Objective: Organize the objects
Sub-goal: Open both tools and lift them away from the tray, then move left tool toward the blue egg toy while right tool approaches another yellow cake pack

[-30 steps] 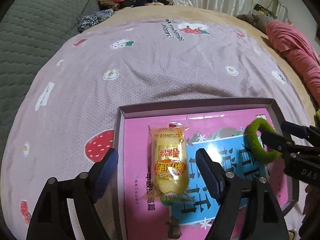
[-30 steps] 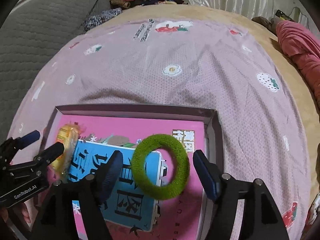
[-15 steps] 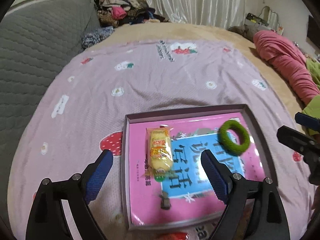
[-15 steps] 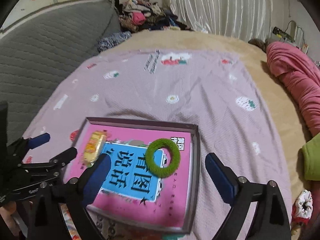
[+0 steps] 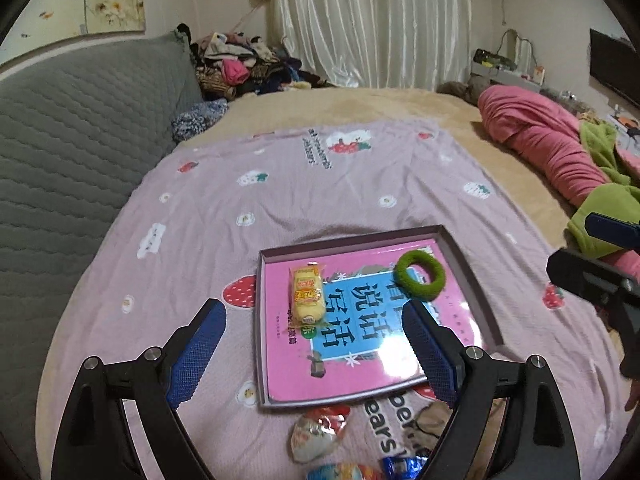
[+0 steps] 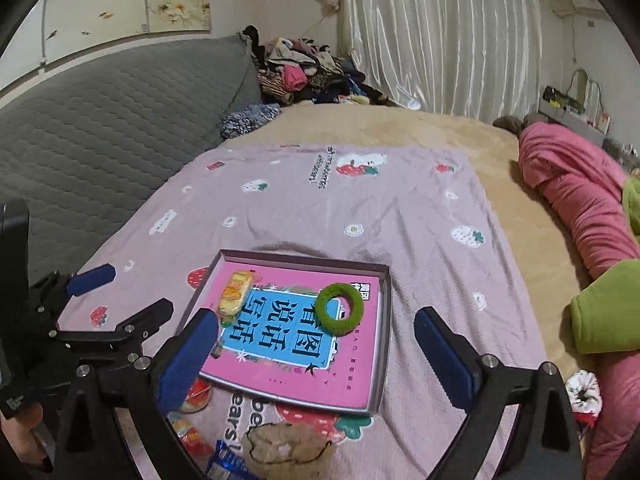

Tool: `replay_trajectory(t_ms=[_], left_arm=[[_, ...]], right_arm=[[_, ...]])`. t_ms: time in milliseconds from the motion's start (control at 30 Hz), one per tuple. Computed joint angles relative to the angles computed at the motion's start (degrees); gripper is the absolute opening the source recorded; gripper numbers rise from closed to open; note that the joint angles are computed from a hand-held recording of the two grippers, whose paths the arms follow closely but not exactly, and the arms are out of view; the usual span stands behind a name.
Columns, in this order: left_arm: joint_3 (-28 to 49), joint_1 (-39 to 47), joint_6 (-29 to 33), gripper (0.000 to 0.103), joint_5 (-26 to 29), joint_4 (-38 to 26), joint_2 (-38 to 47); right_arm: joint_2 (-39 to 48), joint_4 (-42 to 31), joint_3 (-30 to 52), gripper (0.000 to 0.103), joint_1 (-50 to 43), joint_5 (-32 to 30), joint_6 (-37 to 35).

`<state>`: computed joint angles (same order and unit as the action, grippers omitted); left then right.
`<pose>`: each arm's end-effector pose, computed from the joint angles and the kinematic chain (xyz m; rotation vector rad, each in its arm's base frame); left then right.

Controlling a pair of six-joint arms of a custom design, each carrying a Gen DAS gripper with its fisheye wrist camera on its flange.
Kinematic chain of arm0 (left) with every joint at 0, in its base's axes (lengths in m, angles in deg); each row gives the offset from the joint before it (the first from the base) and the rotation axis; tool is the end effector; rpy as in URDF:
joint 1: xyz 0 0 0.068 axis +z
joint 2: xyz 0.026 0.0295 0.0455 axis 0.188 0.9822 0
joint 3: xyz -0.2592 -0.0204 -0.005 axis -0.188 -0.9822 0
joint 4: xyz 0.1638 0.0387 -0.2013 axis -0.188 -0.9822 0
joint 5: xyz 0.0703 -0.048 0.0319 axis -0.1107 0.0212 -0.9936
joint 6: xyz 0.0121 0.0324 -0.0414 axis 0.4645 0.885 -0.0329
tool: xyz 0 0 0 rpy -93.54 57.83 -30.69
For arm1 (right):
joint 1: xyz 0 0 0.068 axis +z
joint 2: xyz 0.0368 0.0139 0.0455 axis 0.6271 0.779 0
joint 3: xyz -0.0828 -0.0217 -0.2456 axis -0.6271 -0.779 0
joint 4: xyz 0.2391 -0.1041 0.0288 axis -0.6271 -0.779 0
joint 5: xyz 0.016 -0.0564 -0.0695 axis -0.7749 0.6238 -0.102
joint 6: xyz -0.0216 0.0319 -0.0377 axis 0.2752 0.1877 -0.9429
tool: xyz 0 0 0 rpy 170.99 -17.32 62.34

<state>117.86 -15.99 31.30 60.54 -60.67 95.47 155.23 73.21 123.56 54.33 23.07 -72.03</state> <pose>0.3023 -0.1443 0.1594 0.2956 2.3101 -0.0384 0.2639 0.0702 0.1762 -0.0888 2.3134 0.1282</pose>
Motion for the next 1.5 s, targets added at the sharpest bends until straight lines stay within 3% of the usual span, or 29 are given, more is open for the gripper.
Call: replay_trajectory(t_ms=[333, 633, 1100, 1500], left_arm=[[-8.4, -4.4, -0.2, 0.091, -5.7, -3.9, -15.9], [-12.6, -7.0, -1.9, 0.091, -6.6, -10.3, -26.3], [-18.7, -13.0, -5.9, 0.091, -10.5, -16.1, -35.4], [-25.5, -16.5, -12.4, 0.091, -11.3, -14.8, -35.7]], right_arm=[[-17.1, -9.6, -4.1, 0.101, 7.7, 5.4, 2.6], [-27.1, -18.3, -5.3, 0.101, 15.0, 11.9, 5.3], [-41.6, -30.5, -10.1, 0.101, 25.6, 21.1, 12.0], [-48.1, -38.3, -16.1, 0.101, 35.4, 28.8, 20.5]])
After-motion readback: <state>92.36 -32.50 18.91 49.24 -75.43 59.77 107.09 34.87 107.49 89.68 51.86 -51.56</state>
